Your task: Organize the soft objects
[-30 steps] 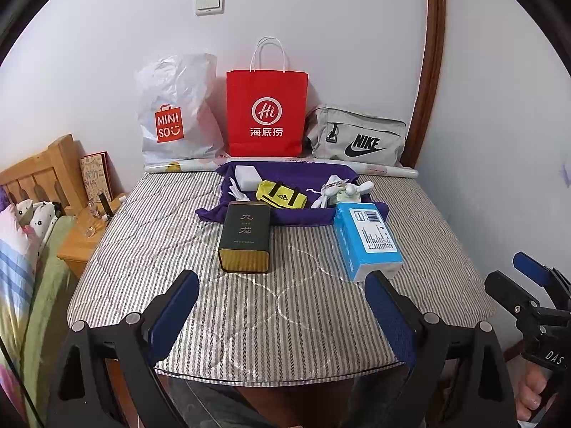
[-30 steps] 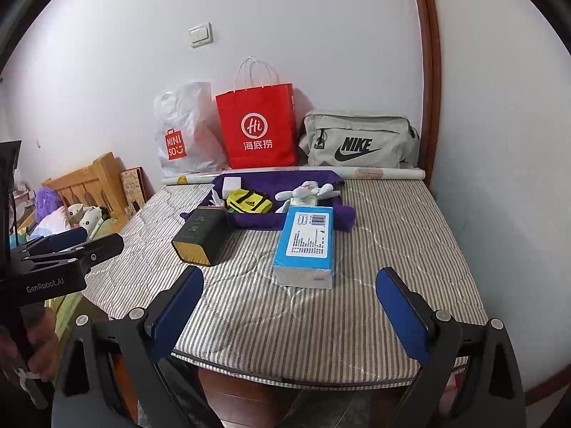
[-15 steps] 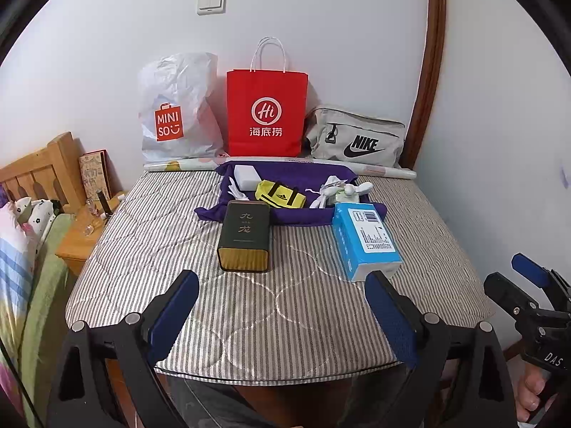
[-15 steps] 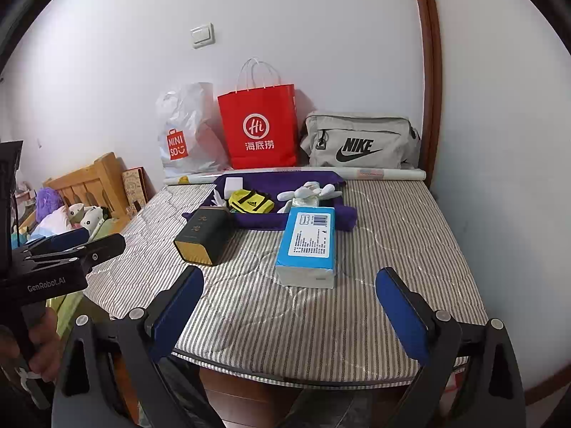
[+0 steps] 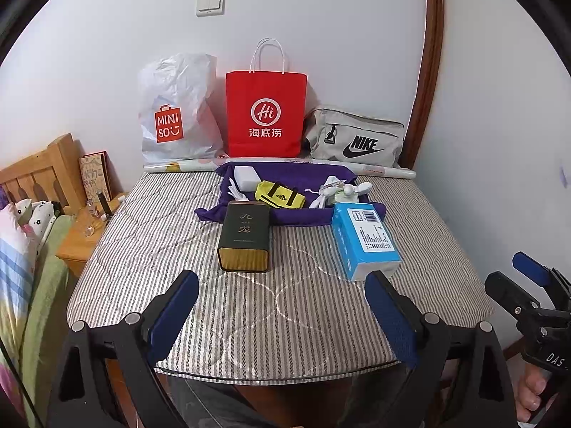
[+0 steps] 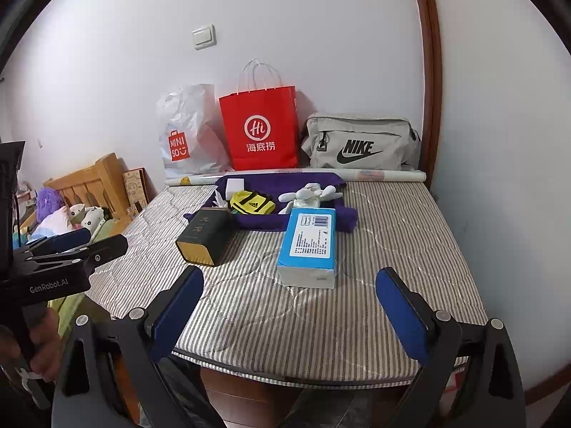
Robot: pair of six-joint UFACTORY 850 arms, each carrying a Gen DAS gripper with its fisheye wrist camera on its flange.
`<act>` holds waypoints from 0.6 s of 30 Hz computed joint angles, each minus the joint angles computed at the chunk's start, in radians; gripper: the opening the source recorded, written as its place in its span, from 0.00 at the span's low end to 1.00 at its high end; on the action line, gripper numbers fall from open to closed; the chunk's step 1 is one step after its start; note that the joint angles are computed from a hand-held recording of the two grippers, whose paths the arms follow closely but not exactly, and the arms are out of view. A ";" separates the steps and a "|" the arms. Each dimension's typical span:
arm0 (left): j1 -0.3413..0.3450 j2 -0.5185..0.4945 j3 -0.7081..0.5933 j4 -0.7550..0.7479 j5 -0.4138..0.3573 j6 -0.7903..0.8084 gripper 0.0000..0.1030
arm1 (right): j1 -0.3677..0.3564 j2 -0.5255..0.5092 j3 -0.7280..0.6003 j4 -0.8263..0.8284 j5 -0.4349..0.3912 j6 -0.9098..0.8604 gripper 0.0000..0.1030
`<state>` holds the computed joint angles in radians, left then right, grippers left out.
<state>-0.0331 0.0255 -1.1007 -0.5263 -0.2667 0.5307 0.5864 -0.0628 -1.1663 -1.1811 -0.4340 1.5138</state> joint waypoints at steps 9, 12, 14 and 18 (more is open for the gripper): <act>0.000 0.003 0.001 0.001 0.000 -0.002 0.92 | 0.011 0.003 -0.007 0.006 -0.010 -0.007 0.94; 0.000 0.004 0.002 0.005 0.000 -0.005 0.92 | 0.014 0.006 -0.008 0.007 -0.013 -0.009 0.94; 0.001 0.004 0.000 0.009 -0.002 -0.008 0.92 | 0.015 0.007 -0.010 0.010 -0.015 -0.013 0.94; 0.003 0.008 -0.001 0.010 -0.005 -0.008 0.92 | 0.014 0.010 -0.005 0.000 -0.014 -0.006 0.94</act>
